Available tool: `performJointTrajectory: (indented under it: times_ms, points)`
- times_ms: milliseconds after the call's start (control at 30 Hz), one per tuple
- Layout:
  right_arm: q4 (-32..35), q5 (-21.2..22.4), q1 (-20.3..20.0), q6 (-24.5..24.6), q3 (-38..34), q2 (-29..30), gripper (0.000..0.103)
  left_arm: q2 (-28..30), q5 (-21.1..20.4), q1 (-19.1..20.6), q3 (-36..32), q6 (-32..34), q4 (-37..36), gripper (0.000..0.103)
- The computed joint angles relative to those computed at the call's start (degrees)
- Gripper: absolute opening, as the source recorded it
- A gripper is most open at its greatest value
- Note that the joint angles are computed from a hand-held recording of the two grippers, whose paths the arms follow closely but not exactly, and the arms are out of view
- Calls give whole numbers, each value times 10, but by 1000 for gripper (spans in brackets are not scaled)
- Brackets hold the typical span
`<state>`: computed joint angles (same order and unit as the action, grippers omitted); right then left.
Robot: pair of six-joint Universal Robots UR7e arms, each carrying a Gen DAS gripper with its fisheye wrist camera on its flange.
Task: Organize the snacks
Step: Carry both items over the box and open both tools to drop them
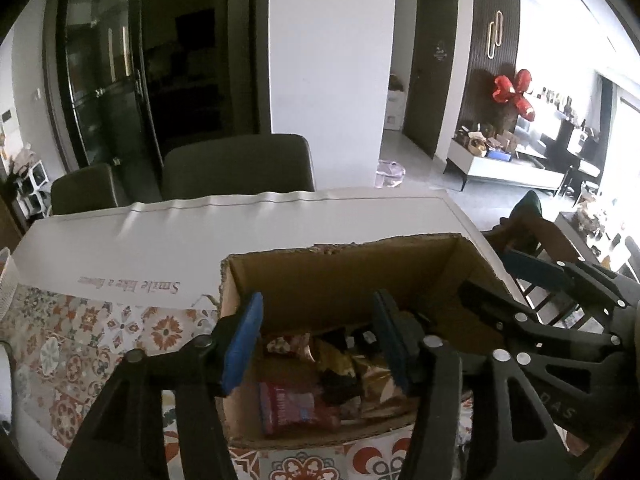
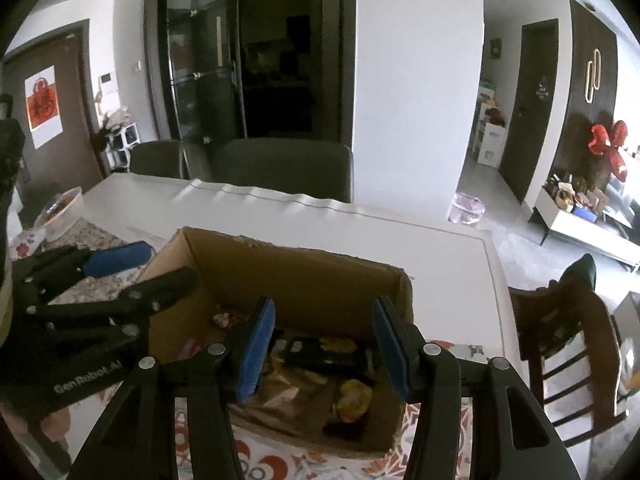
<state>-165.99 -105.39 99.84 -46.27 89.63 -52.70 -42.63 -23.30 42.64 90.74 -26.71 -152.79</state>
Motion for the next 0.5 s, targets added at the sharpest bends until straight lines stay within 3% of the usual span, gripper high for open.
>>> performJointTrajectory:
  times_ms: [133, 200, 500]
  points:
    - [-9, -17, 2, 17, 10, -9, 55, -10, 11, -11, 10, -19, 11, 68]
    - [-20, -18, 1, 25, 21, -18, 65, -17, 13, -19, 20, -35, 17, 70]
    - [-100, -36, 5, 62, 107, -92, 67, -42, -9, -62, 63, -48, -3, 75]
